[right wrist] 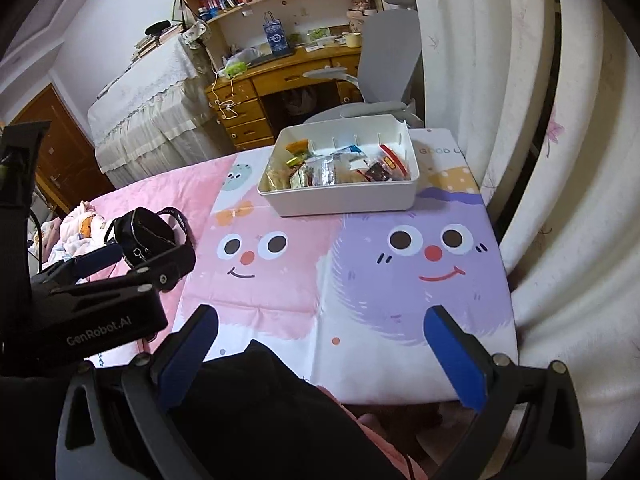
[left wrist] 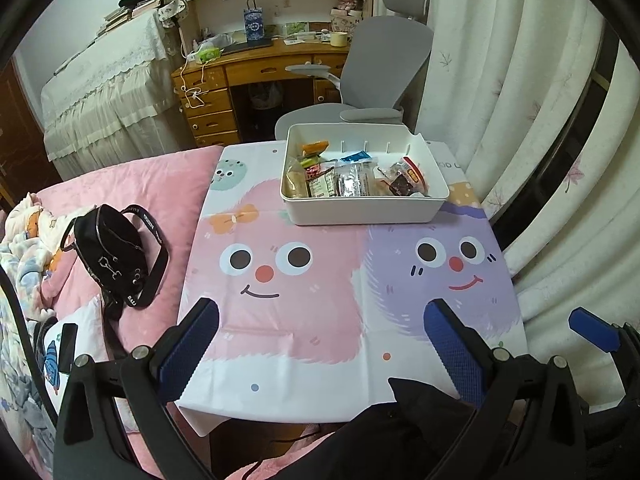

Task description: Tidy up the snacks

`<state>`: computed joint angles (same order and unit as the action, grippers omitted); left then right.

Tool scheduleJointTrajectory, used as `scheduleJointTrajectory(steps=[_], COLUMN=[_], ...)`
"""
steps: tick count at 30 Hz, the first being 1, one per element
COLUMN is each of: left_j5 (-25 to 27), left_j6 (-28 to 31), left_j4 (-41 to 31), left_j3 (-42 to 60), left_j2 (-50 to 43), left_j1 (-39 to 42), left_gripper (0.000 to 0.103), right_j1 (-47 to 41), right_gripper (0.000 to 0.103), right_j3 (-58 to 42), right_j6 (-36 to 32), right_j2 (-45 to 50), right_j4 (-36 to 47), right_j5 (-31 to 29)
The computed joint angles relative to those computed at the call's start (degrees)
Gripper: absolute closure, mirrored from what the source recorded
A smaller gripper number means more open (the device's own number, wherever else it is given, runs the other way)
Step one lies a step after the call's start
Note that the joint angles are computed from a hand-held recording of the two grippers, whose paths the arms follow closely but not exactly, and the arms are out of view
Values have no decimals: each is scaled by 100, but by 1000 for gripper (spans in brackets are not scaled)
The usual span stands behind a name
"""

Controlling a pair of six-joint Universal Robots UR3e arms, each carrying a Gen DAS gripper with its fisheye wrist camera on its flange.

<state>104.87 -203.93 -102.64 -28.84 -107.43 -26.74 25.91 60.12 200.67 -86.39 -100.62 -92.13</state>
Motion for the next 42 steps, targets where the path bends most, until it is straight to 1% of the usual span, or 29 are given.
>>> scheduleJointTrajectory(steps=[10, 22, 42], left_j5=[-84, -275, -257], left_j6=[99, 165, 127], left_j4=[68, 210, 159], left_j3=[95, -19, 34], left_j2=[-126, -157, -227], left_j1=[41, 153, 266], left_gripper=[1, 1, 1], right_j1=[-110, -221, -361], right_gripper=[0, 0, 0], right_j3=[-224, -331, -763], right_j6=[75, 91, -116], right_j2=[126, 267, 629], right_j4=[280, 403, 606], right_j5=[50, 140, 335])
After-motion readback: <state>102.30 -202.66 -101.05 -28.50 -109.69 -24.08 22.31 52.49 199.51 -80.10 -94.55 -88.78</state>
